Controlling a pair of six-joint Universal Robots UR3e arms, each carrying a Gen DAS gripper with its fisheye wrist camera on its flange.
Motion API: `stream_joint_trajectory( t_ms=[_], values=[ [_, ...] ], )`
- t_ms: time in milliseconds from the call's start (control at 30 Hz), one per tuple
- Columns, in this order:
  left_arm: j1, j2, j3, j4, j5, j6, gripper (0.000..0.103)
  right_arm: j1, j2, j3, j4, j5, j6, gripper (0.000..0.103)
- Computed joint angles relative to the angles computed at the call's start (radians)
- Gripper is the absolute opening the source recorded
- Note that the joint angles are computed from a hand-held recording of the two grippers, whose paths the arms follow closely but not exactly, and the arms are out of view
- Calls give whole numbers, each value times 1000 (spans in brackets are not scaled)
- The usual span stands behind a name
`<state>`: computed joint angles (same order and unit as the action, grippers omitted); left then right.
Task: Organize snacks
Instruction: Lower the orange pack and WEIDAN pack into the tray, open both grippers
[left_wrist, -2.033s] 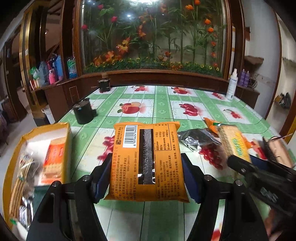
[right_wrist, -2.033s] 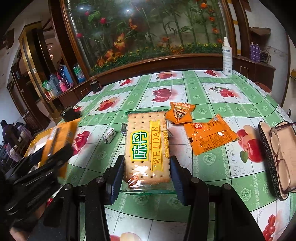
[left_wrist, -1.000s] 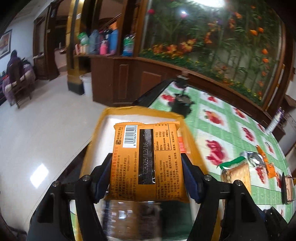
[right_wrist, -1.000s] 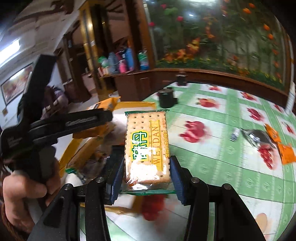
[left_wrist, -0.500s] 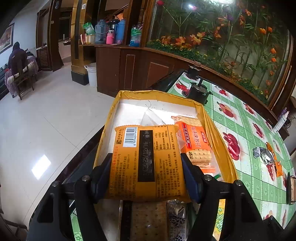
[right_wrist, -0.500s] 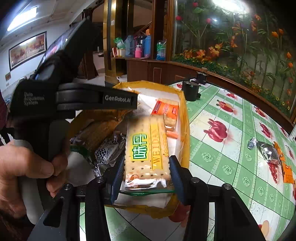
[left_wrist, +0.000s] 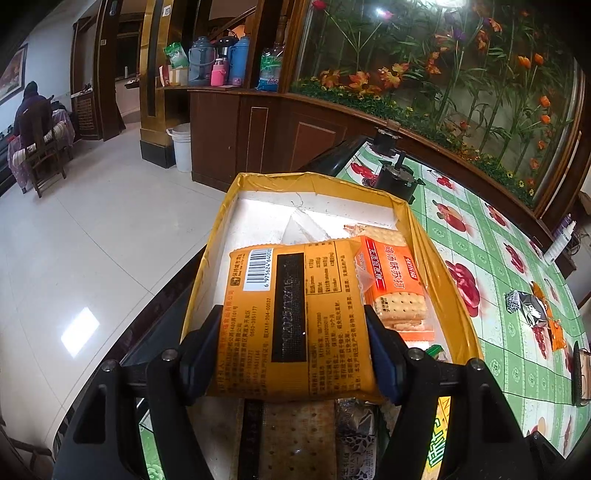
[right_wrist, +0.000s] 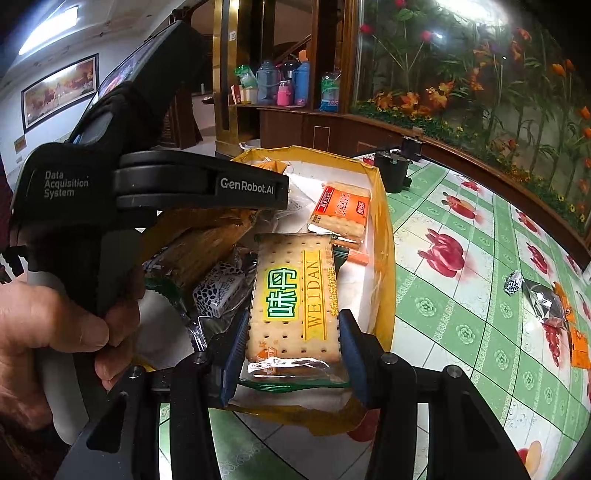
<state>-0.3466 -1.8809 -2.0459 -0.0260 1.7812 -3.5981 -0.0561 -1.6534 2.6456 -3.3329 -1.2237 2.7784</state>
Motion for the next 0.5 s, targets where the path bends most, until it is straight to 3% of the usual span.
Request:
stream_joint_trajectory(
  t_ms=[333, 500],
  values=[
    [10, 5, -8, 4, -18, 9, 73, 1, -1, 1, 0, 1, -5, 54],
    [5, 10, -24, 44, -24, 17, 84, 19, -2, 8, -19, -12, -16, 67]
  ],
)
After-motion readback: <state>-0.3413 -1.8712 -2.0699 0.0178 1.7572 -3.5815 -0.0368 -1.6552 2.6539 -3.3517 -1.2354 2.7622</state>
